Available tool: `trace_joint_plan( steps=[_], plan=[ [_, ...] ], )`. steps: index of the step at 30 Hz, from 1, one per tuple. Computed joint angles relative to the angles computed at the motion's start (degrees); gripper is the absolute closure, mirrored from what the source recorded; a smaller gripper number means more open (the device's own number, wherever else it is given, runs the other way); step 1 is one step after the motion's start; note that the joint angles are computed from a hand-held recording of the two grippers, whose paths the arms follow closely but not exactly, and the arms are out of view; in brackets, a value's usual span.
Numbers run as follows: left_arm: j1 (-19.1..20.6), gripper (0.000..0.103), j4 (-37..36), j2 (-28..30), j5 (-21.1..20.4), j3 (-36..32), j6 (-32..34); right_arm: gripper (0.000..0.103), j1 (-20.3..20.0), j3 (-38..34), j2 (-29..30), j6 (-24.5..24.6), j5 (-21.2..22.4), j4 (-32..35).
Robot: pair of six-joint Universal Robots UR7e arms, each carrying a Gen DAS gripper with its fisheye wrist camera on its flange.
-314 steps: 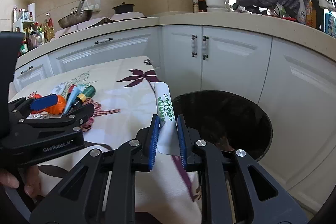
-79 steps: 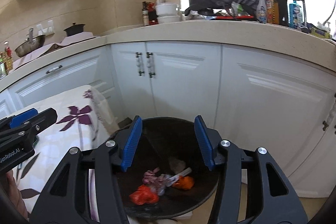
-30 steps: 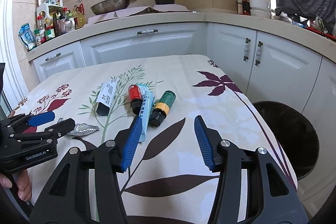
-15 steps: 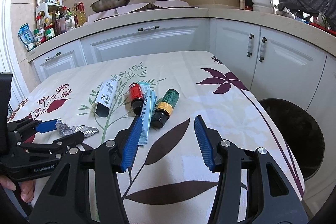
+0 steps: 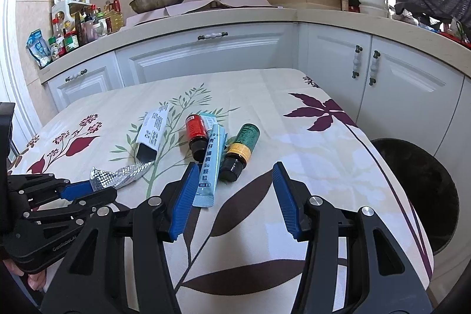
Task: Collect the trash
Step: 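Lift the silver foil wrapper off the table with the left tool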
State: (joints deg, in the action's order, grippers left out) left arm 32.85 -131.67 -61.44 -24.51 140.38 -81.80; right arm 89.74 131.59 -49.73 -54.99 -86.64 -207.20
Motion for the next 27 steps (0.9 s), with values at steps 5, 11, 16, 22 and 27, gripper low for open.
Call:
trace_joint_plan(
  steps=[5, 11, 16, 22, 27],
  plan=[
    [-0.9, 0.088, -1.4, -0.1, -0.2, 0.9, 0.4, 0.053, 0.3, 0.0, 0.2, -0.1, -0.3, 0.1],
    [-2.7, 0.089, 1.4, -1.3, -0.5, 1.7, -2.8, 0.053, 0.8, -0.1, 0.7, -0.1, -0.8, 0.0],
    [-4.4, 0.089, 8.5, -3.6, -0.2, 2.2, -10.5, 0.053, 1.7, -0.5, 1.2, -0.2, -1.7, 0.5],
    [-5.1, 0.089, 15.8, -6.3, -0.5, 2.8, -18.3, 0.053, 3.1, -1.4, 2.1, 0.2, -4.3, 2.3],
    [-4.1, 0.088, 5.4, -7.0, -2.0, 5.4, -11.7, 0.053, 3.5, -1.8, 2.0, 1.1, -5.0, 4.2]
  ],
)
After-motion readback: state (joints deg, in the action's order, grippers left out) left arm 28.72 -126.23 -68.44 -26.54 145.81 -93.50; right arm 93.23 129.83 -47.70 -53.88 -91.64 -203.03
